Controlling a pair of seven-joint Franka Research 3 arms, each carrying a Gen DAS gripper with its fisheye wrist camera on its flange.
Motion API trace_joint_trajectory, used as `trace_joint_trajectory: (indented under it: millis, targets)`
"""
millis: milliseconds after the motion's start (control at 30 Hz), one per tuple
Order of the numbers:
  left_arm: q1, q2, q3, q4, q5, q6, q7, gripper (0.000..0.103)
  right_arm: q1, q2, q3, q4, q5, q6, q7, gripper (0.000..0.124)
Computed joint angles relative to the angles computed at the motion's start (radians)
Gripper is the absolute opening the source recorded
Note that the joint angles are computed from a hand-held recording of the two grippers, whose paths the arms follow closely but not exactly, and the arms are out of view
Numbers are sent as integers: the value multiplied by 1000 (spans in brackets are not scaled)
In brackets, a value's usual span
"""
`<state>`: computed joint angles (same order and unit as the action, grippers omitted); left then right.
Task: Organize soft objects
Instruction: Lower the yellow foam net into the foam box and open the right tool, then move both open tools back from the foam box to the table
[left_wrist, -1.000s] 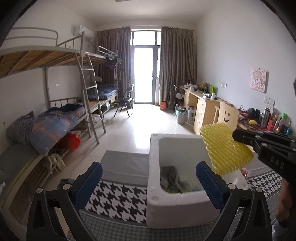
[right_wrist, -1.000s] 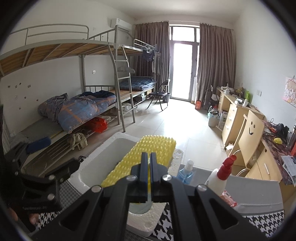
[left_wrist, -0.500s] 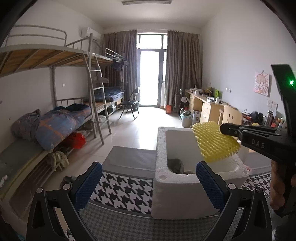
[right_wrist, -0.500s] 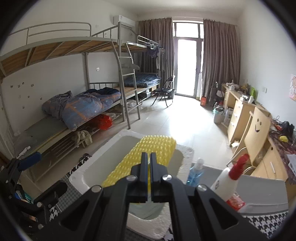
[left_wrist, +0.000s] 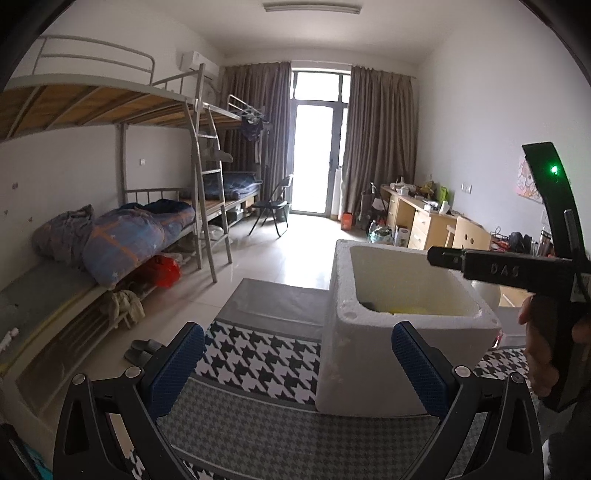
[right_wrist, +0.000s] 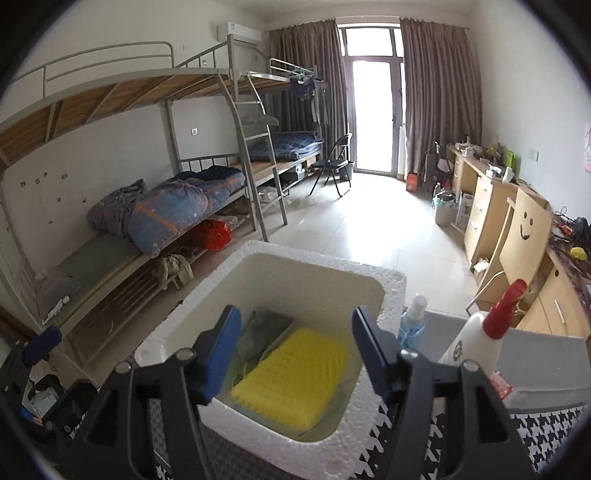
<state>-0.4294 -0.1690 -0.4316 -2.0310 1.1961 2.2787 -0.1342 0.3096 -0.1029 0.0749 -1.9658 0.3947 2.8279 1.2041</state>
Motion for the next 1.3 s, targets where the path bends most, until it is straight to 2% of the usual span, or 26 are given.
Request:
trace_joint_trajectory:
  millis: [267,400,600,700,800,933,1067,1167,1300]
  targets:
    - [-9,-25,-12,-10,1,16,17,102,7,-85,2,-85,4,53,-12,69]
    - [-14,-36,-33,-13,11,13,6,102,29,-156,-11,-152,38,95,-39,81]
    - [-28,-50,-61,-34,40,1,-43,102,45,-240,-24,-239,51,149,-54,88]
    - [-36,-47,-65,-40,56,6,-65,102,56,-281,-37,-285,55,167,-65,89]
    - [-39,-40,-65,-54,111,59,-116,102,67,-322,-50,-336,61,190,-73,89]
    - [-51,-19,-61,-52,150,89,-140,102,76,-378,-60,-413,68,235,-77,89]
    - [-62,-16,-63,-60,179,71,-173,102,48,-415,-38,-471,41,278,-50,89]
    - [-70,-14,-65,-69,191,46,-203,102,50,-437,-45,-506,35,293,-27,89]
    - [-79,-7,-60,-72,193,36,-198,102,33,-461,-35,-543,13,310,2,89]
